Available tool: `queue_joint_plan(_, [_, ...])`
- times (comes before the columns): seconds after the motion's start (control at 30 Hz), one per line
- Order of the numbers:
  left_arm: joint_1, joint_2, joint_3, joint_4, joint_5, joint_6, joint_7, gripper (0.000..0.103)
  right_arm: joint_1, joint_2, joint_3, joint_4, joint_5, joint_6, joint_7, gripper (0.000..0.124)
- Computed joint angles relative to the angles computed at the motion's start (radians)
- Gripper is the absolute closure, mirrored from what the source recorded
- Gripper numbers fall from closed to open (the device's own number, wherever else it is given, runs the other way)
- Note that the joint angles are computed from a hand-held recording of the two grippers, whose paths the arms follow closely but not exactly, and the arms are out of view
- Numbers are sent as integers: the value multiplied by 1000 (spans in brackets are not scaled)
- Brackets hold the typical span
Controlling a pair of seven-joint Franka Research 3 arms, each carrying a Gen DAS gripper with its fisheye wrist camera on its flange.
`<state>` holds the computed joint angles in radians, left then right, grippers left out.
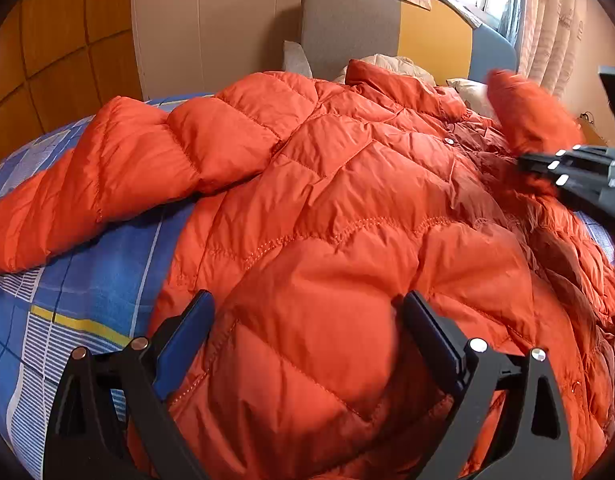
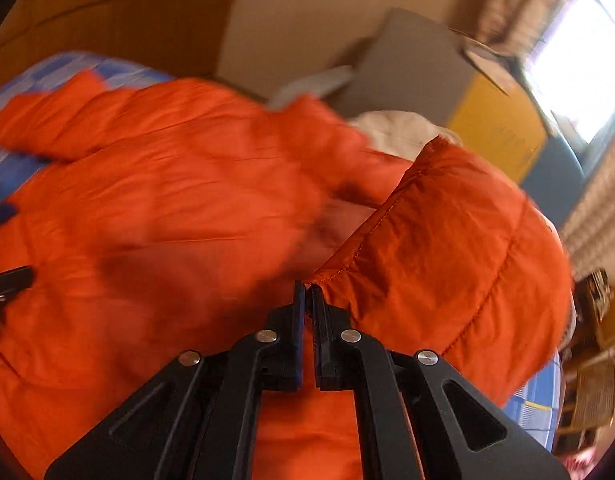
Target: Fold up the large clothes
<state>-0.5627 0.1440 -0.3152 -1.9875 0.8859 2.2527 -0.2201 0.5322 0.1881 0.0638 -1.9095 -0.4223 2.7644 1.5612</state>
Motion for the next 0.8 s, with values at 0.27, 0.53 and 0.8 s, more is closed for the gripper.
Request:
queue_joint_plan(0.27, [1, -50, -12, -40, -4, 35, -19, 9, -35, -67, 74, -97, 307, 68, -62, 46])
queue_joint_plan(0.53, [4, -49, -24, -12, 37, 39, -54, 10, -131, -139, 75, -163, 1001, 67, -234, 41])
queue_joint_plan(0.8, [-10, -24, -18, 14, 23, 48, -9, 9, -194, -8, 160, 40, 1263, 97, -365, 41])
